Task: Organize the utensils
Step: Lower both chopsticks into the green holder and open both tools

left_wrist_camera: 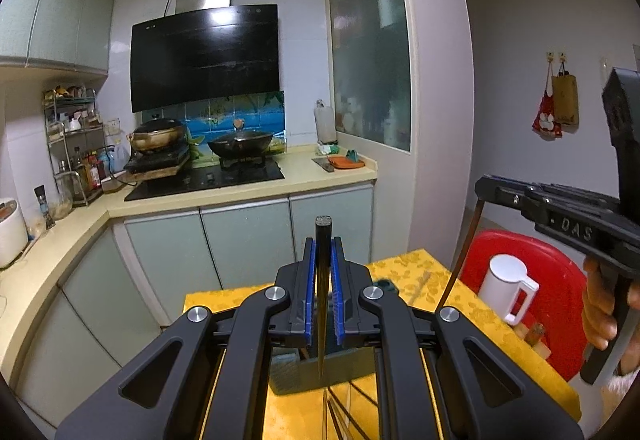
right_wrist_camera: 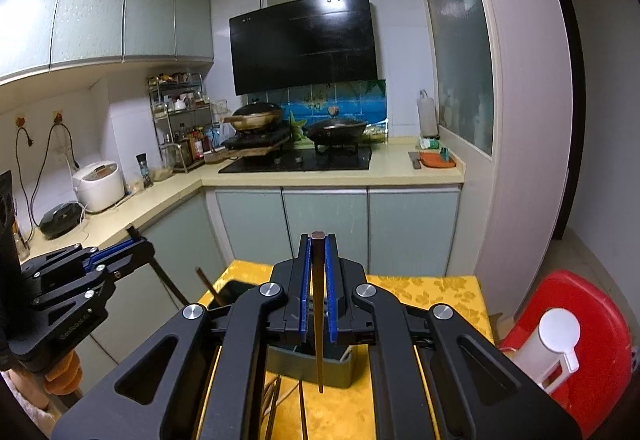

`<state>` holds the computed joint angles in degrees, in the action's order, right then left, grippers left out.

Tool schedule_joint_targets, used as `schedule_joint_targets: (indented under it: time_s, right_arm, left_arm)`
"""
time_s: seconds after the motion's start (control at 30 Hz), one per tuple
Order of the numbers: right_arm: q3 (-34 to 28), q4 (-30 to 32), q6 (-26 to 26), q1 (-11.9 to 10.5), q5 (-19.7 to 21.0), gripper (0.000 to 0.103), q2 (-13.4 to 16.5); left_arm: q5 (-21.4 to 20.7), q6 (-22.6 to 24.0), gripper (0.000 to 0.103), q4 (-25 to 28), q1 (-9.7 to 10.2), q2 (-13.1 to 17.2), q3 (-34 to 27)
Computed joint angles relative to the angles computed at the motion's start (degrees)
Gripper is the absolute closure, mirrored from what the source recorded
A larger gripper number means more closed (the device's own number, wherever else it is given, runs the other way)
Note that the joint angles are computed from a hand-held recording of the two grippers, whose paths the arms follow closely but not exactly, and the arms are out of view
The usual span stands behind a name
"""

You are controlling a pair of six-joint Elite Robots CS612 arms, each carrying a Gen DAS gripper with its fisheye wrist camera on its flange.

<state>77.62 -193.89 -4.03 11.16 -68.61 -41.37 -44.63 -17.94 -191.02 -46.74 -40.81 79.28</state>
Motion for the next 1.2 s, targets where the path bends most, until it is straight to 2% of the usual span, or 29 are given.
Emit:
schedule_joint_targets:
  time_s: [0.33,0.5,0.8,1.2]
  right_arm:
    - [-5.84,0.06,0.99,1.0,-2.41,0.096,2.66]
    - [-8.5,-0.5,0.12,1.65,-4.86,0.095,4.62]
    - [-11.49,3.15,0.01,2.01,-5.52,0.095,7.29]
    - [-11.68,7.91,-3.73,3.02,-7.77,0.095,8.93]
  left_arm:
    - [-0.13,0.34,0.096,1.94,1.59,2.6,-7.1]
    - [-1.38,-1.51,0.096,4.28,2.46,4.09,-9.43]
    - [-4.74,-6.35,0.096,8.8,3.99,5.59,-9.78]
    - [-6.65,-9.94,0.096,11.0,4.57,6.1,-7.93]
